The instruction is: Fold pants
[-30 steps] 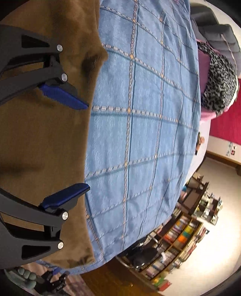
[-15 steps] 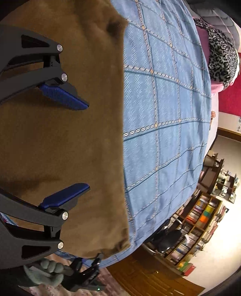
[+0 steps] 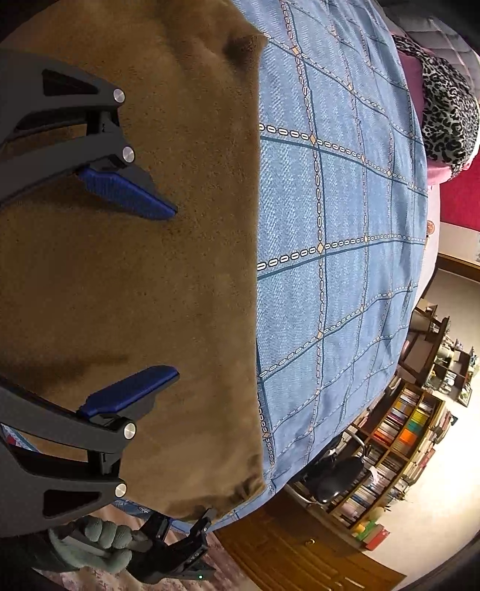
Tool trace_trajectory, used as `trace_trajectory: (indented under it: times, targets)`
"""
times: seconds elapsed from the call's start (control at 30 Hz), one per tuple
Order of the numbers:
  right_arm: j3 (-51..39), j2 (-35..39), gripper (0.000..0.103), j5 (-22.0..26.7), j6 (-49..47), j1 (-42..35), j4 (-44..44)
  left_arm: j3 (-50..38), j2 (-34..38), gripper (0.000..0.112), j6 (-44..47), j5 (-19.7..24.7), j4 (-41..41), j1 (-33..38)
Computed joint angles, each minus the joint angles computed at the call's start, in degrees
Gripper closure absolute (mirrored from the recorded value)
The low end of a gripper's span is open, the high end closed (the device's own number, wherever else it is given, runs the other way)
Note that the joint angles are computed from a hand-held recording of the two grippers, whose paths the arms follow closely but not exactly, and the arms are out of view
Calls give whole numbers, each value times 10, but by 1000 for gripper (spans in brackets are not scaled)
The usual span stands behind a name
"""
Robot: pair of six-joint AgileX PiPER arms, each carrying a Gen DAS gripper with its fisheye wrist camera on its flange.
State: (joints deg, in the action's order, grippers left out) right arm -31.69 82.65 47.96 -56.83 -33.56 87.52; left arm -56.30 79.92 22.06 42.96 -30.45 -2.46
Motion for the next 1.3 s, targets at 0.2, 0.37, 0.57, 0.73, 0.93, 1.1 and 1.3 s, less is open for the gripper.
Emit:
trace_trajectory:
  times: [0.2, 0.37, 0.57, 0.73, 0.93, 1.1, 1.3]
  targets:
    - [20, 13, 43, 43, -33, -47, 16, 0, 5, 32, 7, 4, -11, 6]
    - [0, 31, 43, -14, -58, 5, 45, -1, 3, 32, 7, 7, -13, 7]
    - [-19, -1, 74, -72, -6, 59, 15, -11, 7, 32, 20, 30, -37, 27]
    - [-45, -93, 75, -113, 60, 122, -55, -25, 8, 32, 27, 52, -54, 48]
    - [-118, -155, 75, -219, 194, 303, -182, -44, 7, 32, 56, 104, -110, 106]
    - [-182, -133, 75, -284, 321, 443, -304, -57, 3, 32, 82, 152, -151, 164]
    - [-259, -84, 75, -340, 613, 610, -647, -67, 13, 31, 116, 240, -221, 251]
